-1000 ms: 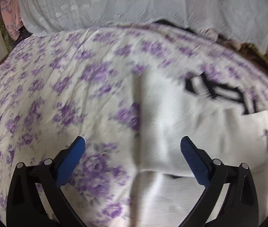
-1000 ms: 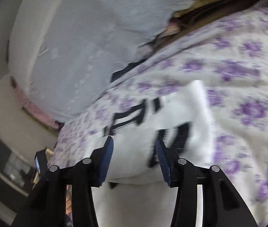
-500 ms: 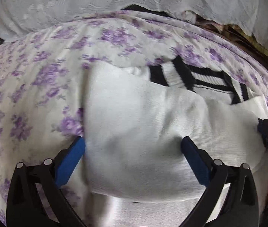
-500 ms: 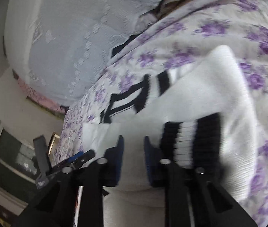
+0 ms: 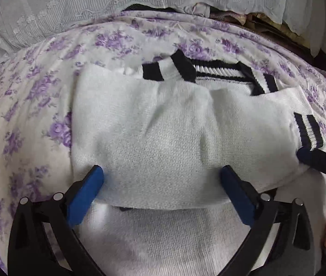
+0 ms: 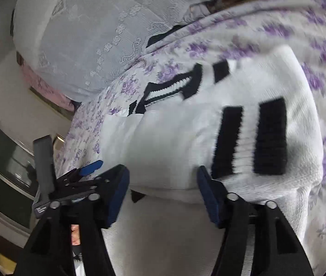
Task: Fold small clothes
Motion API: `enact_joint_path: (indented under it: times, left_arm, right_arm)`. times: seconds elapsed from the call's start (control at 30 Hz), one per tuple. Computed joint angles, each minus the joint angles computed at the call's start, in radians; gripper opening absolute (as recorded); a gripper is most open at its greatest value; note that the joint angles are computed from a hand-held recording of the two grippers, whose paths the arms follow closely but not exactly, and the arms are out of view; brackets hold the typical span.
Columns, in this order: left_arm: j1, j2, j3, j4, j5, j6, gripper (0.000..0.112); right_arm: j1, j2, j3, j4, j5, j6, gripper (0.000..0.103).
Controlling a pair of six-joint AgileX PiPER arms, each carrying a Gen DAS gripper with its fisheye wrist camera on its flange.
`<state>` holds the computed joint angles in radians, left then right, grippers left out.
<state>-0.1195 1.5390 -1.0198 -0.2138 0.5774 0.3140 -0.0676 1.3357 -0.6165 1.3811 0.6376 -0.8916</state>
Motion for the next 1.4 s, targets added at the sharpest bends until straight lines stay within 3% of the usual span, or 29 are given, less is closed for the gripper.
enact_joint_path:
  times: [0.03, 0.1, 0.17, 0.33, 0.4, 0.47, 0.53, 0.57, 0.67, 0.73, 0.8, 0.87, 0.93, 1.0, 1.07, 1.17, 1.23, 1.3, 1.4]
  left_arm:
    - [0.014, -0.017, 0.000, -0.027, 0.009, 0.020, 0.099]
    - [0.063, -0.050, -0.020, -0.159, 0.028, 0.134, 0.099]
    - [0.077, -0.029, -0.073, -0.183, 0.042, 0.132, 0.099]
    - [0.061, 0.172, -0.264, -0.053, 0.094, -0.053, 0.099]
    - [0.067, 0.240, -0.279, -0.034, 0.083, -0.053, 0.099]
    - [0.047, 0.206, -0.204, -0.016, -0.011, -0.044, 0.099]
    - [0.036, 0.171, -0.192, 0.006, -0.004, -0.065, 0.098]
    - [0.042, 0.146, -0.179, -0.043, -0.002, -0.027, 0.098]
    - [0.053, 0.095, -0.172, -0.184, 0.011, 0.089, 0.098]
    - [0.015, 0.122, -0.212, -0.098, -0.009, -0.010, 0.098]
    - [0.003, 0.202, -0.303, -0.110, 0.058, -0.032, 0.098]
    - [-0.014, 0.307, -0.397, -0.050, 0.121, -0.102, 0.098]
    - [-0.024, 0.330, -0.398, 0.036, 0.078, -0.156, 0.098]
    - [0.011, 0.310, -0.378, -0.025, 0.053, -0.087, 0.098]
    - [0.081, 0.313, -0.385, -0.127, 0.052, -0.003, 0.098]
    - [0.228, 0.349, -0.445, -0.427, 0.208, 0.190, 0.098]
    - [0.272, 0.300, -0.387, -0.511, 0.216, 0.230, 0.098]
    - [0.268, 0.218, -0.311, -0.501, 0.172, 0.237, 0.098]
    - [0.257, 0.098, -0.202, -0.524, 0.174, 0.367, 0.098]
  right_arm:
    - [-0.011, -0.031, 0.001, -0.036, -0.002, 0.051, 0.054]
    - [0.038, -0.115, -0.009, -0.094, -0.089, 0.110, 0.063]
    - [0.075, -0.108, -0.064, -0.122, -0.117, 0.131, 0.068]
    - [0.059, 0.093, -0.203, -0.069, -0.081, 0.087, 0.068]
    - [0.039, 0.183, -0.209, -0.007, -0.071, 0.010, 0.068]
    - [0.051, 0.181, -0.187, 0.008, -0.114, -0.059, 0.056]
    - [0.084, 0.145, -0.184, -0.058, -0.157, 0.007, 0.059]
    - [0.108, 0.101, -0.165, -0.048, -0.197, 0.007, 0.068]
    - [0.139, 0.089, -0.187, -0.023, -0.224, -0.037, 0.069]
    - [0.138, 0.138, -0.236, -0.022, -0.187, -0.012, 0.069]
    - [0.107, 0.230, -0.301, -0.004, -0.084, -0.005, 0.069]
    - [0.086, 0.301, -0.340, -0.018, -0.057, 0.025, 0.068]
    - [0.019, 0.317, -0.322, 0.050, 0.001, -0.079, 0.058]
    - [-0.063, 0.306, -0.305, 0.061, 0.042, -0.124, 0.057]
    - [-0.140, 0.292, -0.282, 0.069, 0.013, -0.146, 0.062]
    - [-0.336, 0.315, -0.205, 0.227, 0.118, -0.189, 0.057]
    - [-0.414, 0.280, -0.145, 0.274, 0.179, -0.172, 0.056]
    - [-0.380, 0.161, -0.111, 0.240, 0.149, -0.211, 0.064]
    - [-0.288, 0.059, -0.086, 0.184, 0.195, -0.229, 0.068]
